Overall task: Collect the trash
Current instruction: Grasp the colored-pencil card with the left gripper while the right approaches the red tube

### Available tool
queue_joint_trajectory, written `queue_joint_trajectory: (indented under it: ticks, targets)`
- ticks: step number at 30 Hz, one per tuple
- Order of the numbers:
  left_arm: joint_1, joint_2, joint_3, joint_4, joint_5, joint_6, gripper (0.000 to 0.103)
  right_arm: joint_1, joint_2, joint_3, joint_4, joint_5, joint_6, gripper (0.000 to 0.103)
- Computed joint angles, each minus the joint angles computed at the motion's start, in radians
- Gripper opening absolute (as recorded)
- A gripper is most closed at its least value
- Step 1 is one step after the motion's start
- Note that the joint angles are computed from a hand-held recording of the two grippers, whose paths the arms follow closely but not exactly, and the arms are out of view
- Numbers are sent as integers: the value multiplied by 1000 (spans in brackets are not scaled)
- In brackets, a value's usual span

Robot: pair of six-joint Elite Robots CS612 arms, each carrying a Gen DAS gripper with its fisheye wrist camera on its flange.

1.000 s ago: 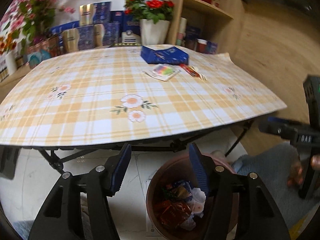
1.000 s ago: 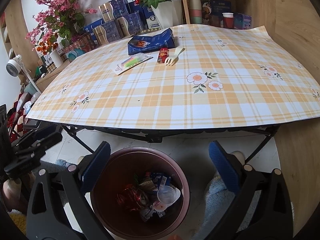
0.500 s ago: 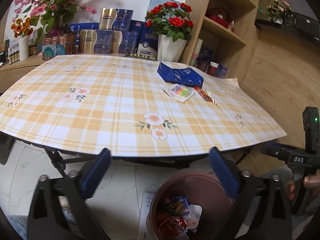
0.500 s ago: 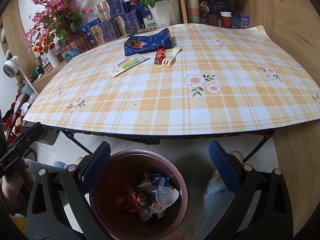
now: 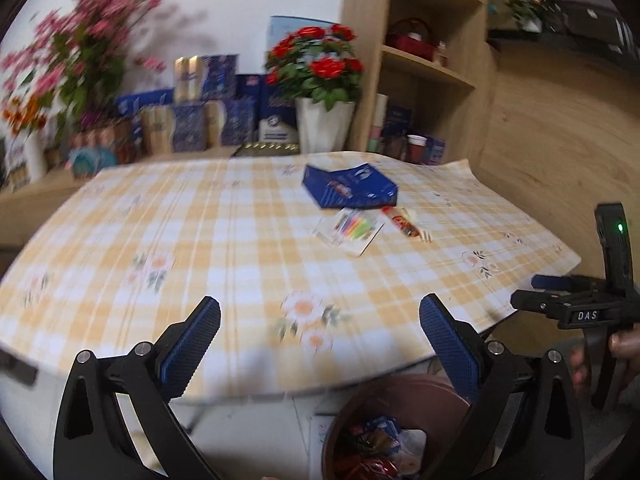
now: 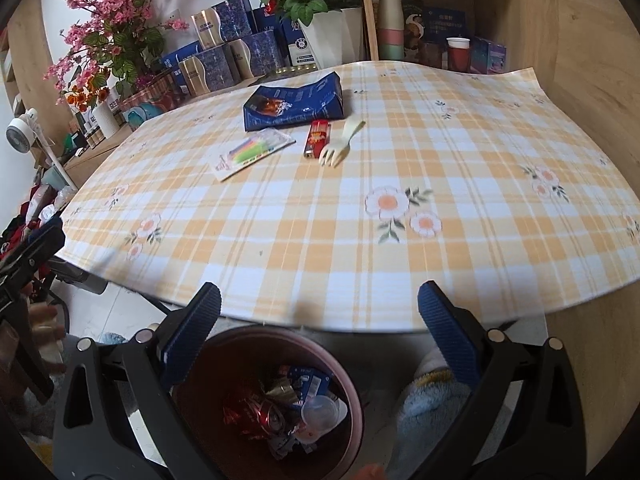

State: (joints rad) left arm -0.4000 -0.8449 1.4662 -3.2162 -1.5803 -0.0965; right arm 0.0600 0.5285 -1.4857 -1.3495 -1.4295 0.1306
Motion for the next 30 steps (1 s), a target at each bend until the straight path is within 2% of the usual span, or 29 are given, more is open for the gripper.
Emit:
queue_joint_trajectory:
  ticks: [4,7,9,13,15,16,17,20,24,25,30]
  targets:
    - [0,40,-113,95,-37,69,97,-8,-23,50,-35,8,19,97]
    - [11,94,-254,259,-133,90,97,-10,-50,105,-49,-27,26,97]
    - [7,126,-323,326,-134,119,97,-17,-67,137,-48,-7,28,97]
    - [4,211,-489,479,-148,173,97,-16,-100,200,-64,-73,40,97]
    - [5,257,-575,559,-157,179,91,-21,-112,223,-62,-73,56,97]
    - [4,270,-601,584,-159,182,78,-24,-116,233,-65,-72,71,97]
    - [4,292,-647,631,-160,190,70,-27,-118,239,-67,-67,80,97]
    - [-1,342,-746,732,-160,240,62,-32,-123,254,-78,-60,78,97]
    - [-12,395,-844,843,-113,299,56,-35,-127,268,-83,-53,57,97]
    - [-14,408,-867,865,-91,295,53,-36,-128,271,-86,-46,54,97]
    - [-8,447,-933,919,-110,266,47,-44,-134,289,-92,0,45,97]
